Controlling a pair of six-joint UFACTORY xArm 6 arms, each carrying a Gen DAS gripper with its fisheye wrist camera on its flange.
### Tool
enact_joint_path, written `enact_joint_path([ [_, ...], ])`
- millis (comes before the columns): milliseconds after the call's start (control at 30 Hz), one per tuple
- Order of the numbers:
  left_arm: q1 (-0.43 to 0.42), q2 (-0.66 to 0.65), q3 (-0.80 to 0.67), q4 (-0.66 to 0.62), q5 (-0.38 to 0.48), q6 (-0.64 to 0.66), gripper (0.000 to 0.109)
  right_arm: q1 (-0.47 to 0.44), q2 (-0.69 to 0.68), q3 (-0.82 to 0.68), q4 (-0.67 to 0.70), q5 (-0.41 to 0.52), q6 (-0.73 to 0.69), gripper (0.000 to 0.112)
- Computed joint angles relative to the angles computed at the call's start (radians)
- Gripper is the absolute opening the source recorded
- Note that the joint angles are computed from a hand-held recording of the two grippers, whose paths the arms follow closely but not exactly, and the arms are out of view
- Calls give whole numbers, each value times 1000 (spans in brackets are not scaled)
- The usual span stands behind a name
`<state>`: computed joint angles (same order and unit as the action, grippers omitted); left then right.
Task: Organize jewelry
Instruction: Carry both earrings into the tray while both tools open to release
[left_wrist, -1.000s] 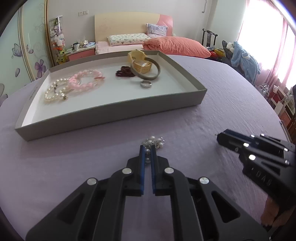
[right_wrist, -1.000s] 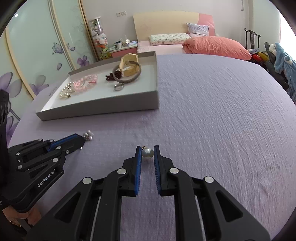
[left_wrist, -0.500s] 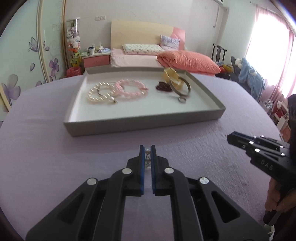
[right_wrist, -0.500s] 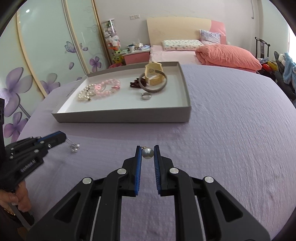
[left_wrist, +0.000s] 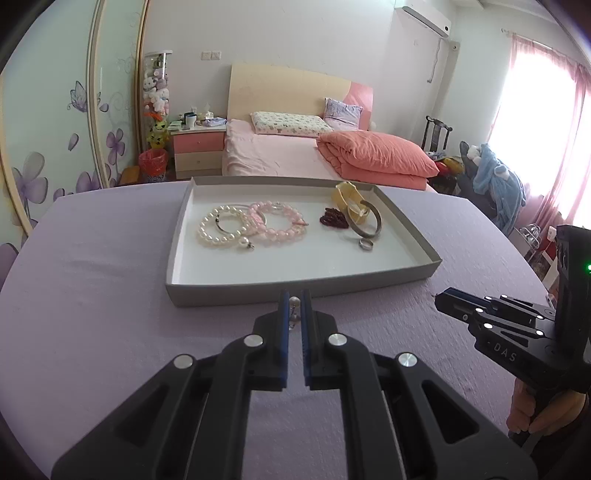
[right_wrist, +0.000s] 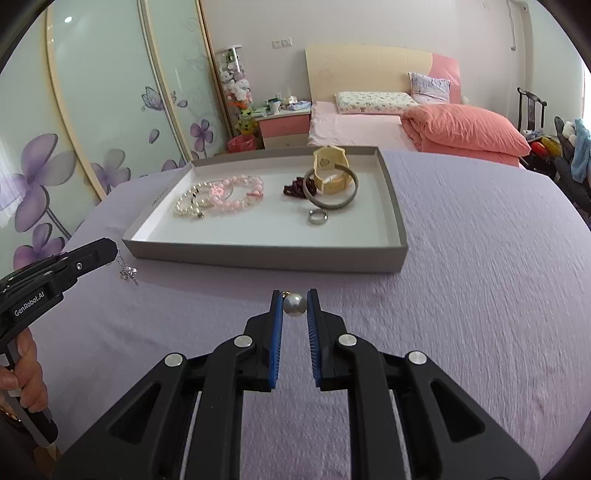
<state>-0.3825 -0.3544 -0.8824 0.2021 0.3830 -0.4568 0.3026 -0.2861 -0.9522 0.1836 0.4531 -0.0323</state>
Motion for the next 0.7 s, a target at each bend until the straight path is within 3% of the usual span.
enact_joint_path([
  [700, 30, 40, -70, -32, 6, 25, 6, 3, 73, -111, -66, -65, 38, 14],
])
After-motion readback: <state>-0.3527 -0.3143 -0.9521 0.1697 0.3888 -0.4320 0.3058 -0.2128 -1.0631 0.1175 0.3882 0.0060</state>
